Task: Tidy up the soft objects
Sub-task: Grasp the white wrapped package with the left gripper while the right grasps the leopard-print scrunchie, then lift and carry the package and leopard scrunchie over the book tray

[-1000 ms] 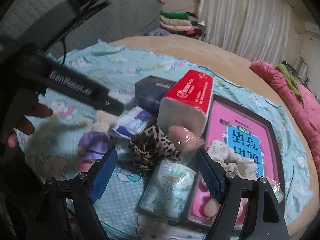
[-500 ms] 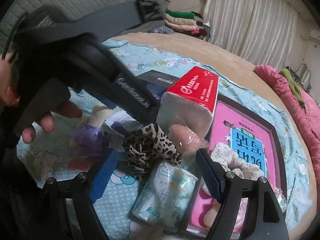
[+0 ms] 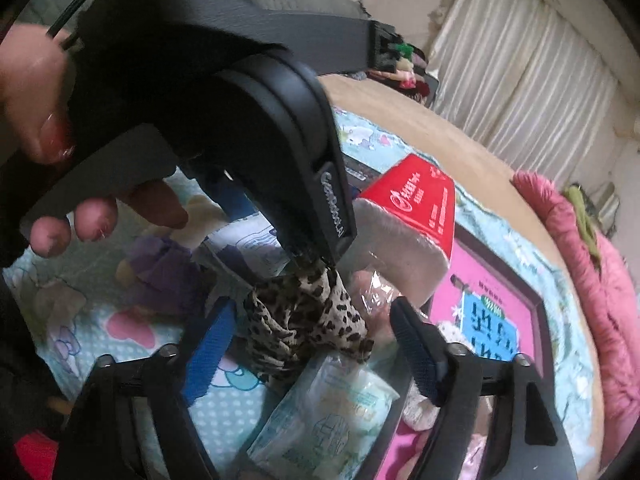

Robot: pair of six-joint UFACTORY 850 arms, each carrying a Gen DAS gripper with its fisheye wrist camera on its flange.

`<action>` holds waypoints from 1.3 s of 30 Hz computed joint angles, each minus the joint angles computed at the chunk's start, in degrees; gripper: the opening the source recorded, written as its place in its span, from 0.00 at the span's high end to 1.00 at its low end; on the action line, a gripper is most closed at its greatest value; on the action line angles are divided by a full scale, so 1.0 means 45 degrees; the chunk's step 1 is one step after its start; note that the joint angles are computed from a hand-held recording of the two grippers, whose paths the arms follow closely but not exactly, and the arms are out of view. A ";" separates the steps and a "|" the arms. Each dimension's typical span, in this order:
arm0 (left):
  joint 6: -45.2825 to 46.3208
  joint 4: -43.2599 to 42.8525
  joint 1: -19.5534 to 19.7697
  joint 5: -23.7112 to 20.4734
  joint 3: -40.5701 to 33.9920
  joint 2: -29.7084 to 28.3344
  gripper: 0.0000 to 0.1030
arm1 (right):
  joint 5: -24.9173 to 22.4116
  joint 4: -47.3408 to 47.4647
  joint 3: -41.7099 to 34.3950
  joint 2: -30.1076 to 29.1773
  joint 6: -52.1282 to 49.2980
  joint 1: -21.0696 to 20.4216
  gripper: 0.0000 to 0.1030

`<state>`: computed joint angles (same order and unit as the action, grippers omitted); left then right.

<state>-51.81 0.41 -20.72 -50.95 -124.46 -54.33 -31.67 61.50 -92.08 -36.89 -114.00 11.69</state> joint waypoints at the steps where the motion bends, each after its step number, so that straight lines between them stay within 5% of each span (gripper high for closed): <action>1: -0.0019 0.0010 -0.0001 0.0013 -0.0017 -0.0019 0.57 | 0.0077 -0.0040 0.0090 0.0040 -0.0090 0.0044 0.42; 5: -0.0154 0.0055 -0.0001 0.0322 0.0148 0.0073 0.62 | 0.0223 -0.0807 0.0049 -0.0038 0.0346 0.0145 0.61; 11: -0.0200 0.0007 0.0022 0.1872 0.1903 0.1277 0.63 | -0.2029 -0.2287 -0.1873 -0.1044 0.3820 -0.0251 0.82; 20: -0.1597 0.1488 -0.0148 0.2903 0.2989 0.2479 0.63 | -0.4803 -0.0806 -0.4298 -0.2384 0.5792 -0.1057 0.83; 39: -0.3061 0.3555 -0.0895 0.2323 0.3247 0.3150 0.63 | -0.5884 0.1796 -0.4387 -0.2175 0.6506 -0.1830 0.83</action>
<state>-65.58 16.41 -24.75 -40.50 -109.85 -40.16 -58.15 69.58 -111.83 -46.68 -84.72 3.45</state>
